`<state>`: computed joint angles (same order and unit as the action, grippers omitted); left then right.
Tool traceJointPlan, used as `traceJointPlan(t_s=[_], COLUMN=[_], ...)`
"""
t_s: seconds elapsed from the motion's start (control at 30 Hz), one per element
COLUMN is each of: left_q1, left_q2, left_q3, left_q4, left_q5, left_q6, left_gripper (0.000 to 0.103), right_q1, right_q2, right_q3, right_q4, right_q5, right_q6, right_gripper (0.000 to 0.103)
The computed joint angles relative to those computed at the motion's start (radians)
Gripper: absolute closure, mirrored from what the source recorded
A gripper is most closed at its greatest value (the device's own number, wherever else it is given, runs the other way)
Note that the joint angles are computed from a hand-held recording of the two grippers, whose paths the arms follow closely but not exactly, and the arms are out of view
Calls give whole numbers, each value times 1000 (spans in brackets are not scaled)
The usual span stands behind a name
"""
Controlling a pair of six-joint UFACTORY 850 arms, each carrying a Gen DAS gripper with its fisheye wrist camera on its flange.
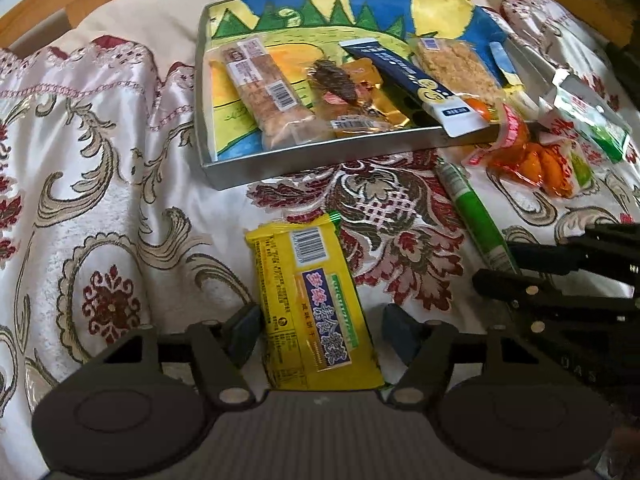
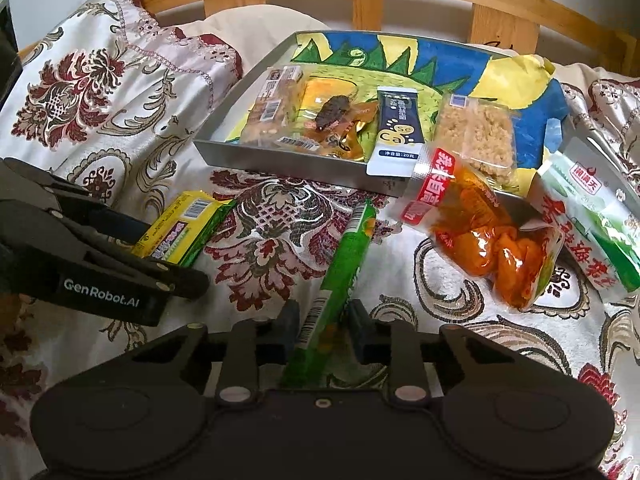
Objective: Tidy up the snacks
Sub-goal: 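Grasp the yellow snack bar with the left tool while the right tool grasps the green stick snack, then lift the yellow snack bar with the left tool toward the tray while the right tool carries the green stick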
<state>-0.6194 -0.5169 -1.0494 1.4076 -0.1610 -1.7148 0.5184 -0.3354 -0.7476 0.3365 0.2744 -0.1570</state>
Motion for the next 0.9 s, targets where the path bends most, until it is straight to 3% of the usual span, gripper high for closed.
traceJointPlan(t_s=[0.23, 0.43, 0.67, 0.9], left_q1=[-7, -3, 3, -1], left_q2=[-7, -13, -13, -6], left_q3=[-1, -6, -5, 0], left_q4=[73, 66, 76, 139], left_q5=[-28, -47, -54, -34], left_q6=[-73, -115, -151, -191], left_gripper=[25, 21, 22, 42], right_q1=[-10, -18, -15, -8], right_q2=[-11, -35, -37, -32], right_q3=[1, -19, -20, -16], right_q4=[-113, -129, -100, -123], right_q5=[26, 45, 48, 51], right_q6=[118, 162, 135, 139], right_gripper=[63, 62, 73, 76])
